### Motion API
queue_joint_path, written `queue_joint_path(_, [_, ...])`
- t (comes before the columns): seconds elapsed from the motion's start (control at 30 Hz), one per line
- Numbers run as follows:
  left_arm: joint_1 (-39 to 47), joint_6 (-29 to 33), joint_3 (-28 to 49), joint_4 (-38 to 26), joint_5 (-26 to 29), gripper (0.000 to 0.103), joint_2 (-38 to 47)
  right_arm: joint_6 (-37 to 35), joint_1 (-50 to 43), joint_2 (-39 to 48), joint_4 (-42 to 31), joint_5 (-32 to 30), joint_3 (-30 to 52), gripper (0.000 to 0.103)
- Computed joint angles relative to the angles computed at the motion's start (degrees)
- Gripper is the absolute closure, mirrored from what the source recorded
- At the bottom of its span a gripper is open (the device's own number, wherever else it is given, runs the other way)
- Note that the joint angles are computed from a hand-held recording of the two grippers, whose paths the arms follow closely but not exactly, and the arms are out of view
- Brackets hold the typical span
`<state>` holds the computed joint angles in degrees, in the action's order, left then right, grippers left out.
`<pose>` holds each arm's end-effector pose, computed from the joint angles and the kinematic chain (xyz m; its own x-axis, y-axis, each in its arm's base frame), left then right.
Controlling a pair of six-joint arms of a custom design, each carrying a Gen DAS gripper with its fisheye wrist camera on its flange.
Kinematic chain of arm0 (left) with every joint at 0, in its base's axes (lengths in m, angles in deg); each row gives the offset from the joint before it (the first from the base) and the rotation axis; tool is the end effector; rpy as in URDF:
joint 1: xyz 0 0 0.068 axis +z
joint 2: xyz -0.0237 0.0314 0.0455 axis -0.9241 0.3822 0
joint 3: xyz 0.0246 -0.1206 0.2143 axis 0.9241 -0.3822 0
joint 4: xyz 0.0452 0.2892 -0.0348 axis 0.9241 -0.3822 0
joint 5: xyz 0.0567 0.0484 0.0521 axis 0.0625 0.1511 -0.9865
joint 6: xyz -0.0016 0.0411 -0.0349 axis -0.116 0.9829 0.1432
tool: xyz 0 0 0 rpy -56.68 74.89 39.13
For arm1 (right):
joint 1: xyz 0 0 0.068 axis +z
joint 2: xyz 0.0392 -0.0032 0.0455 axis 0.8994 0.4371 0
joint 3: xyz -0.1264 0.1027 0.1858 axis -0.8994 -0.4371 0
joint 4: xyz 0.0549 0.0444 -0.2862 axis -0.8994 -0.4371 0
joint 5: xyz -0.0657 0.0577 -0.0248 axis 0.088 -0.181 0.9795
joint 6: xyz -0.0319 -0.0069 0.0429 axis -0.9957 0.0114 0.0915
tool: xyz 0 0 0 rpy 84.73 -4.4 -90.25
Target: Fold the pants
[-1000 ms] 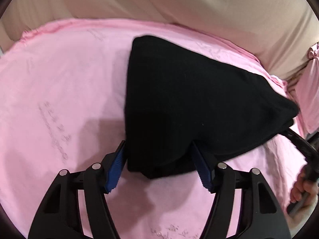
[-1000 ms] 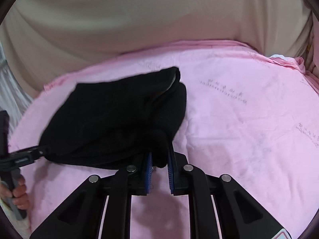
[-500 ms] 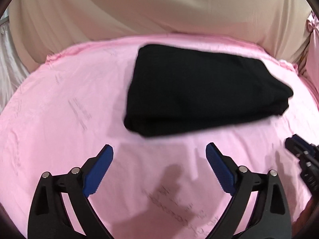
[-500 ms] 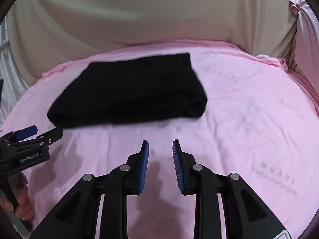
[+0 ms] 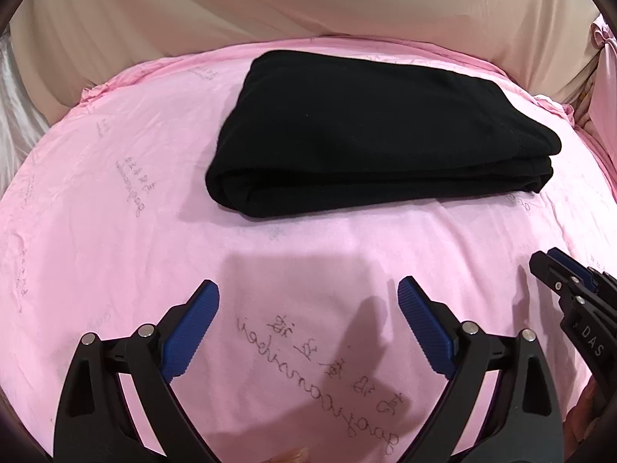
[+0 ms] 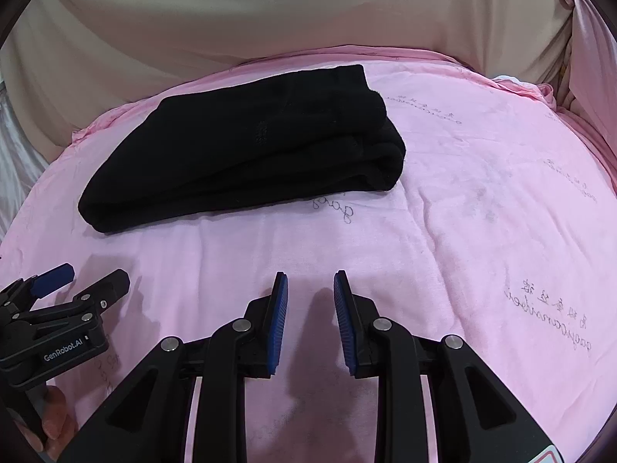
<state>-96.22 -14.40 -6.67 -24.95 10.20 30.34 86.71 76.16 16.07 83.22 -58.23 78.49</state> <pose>0.2791 -0.1398 0.0654 -0.7521 -0.0024 -0.6590 -0.0046 1.0000 0.0016 0.2470 0.0499 0.1076 -0.7194 0.0492 -0.6929 -0.0095 0.9967 0.0807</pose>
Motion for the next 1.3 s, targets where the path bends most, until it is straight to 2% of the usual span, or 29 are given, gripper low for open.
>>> queue_joint_path(0.53, [-0.25,-1.08,-0.26,-0.80,-0.77,0.012,-0.42,-0.67,2.32,-0.74,0.91,4.12,-0.57,0.078])
queue_joint_path(1.3, [-0.32,-0.51,1.02,-0.95,-1.57,0.012,1.41,0.05,2.73,0.12,0.75,4.86,-0.07,0.078])
